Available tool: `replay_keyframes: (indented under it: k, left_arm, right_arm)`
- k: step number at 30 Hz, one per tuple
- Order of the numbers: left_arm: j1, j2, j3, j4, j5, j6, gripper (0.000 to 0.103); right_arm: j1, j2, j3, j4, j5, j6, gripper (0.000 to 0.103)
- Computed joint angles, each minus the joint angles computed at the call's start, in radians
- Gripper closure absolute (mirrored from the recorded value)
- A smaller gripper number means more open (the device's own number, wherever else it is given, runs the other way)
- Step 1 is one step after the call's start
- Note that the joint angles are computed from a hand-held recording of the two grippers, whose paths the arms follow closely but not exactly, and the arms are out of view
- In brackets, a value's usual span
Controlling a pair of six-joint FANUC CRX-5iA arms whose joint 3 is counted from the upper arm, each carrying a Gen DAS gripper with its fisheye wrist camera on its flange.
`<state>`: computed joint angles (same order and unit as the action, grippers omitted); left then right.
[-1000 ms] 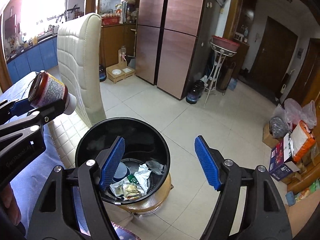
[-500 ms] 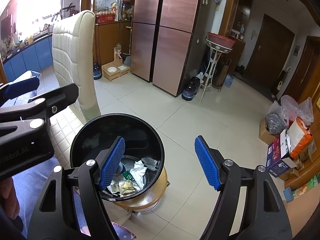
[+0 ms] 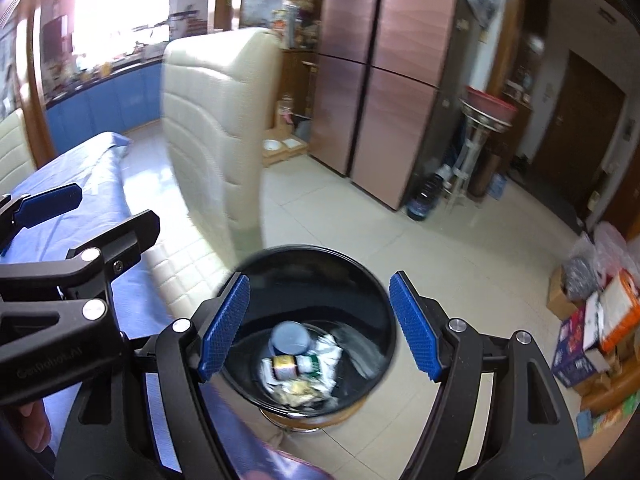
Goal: Collect trash
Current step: 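Move both grippers back over the table toward the remaining trash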
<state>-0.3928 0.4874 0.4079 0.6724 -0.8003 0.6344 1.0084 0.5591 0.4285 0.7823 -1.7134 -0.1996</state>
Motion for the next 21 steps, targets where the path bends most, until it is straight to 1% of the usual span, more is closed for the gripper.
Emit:
replay_keyframes:
  k: [8, 9, 12, 16, 21]
  left_arm:
    - [0.082, -0.027, -0.014, -0.065, 0.031, 0.102, 0.018]
    - [0.091, -0.032, -0.020, -0.071, 0.035, 0.111, 0.018]
    - [0.113, -0.039, -0.025, -0.091, 0.040, 0.144, 0.018]
    - [0.141, -0.053, -0.039, -0.105, 0.048, 0.170, 0.018]
    - [0.161, -0.068, -0.049, -0.131, 0.060, 0.203, 0.018]
  right_arm:
    - [-0.016, 0.107, 0.161, 0.043, 0.073, 0.154, 0.031]
    - [-0.018, 0.129, 0.199, 0.047, 0.073, 0.178, 0.031]
    - [-0.018, 0.164, 0.258, 0.052, 0.090, 0.230, 0.031]
    - [-0.019, 0.206, 0.325, 0.057, 0.106, 0.283, 0.031]
    - [-0.020, 0.235, 0.376, 0.057, 0.126, 0.320, 0.031]
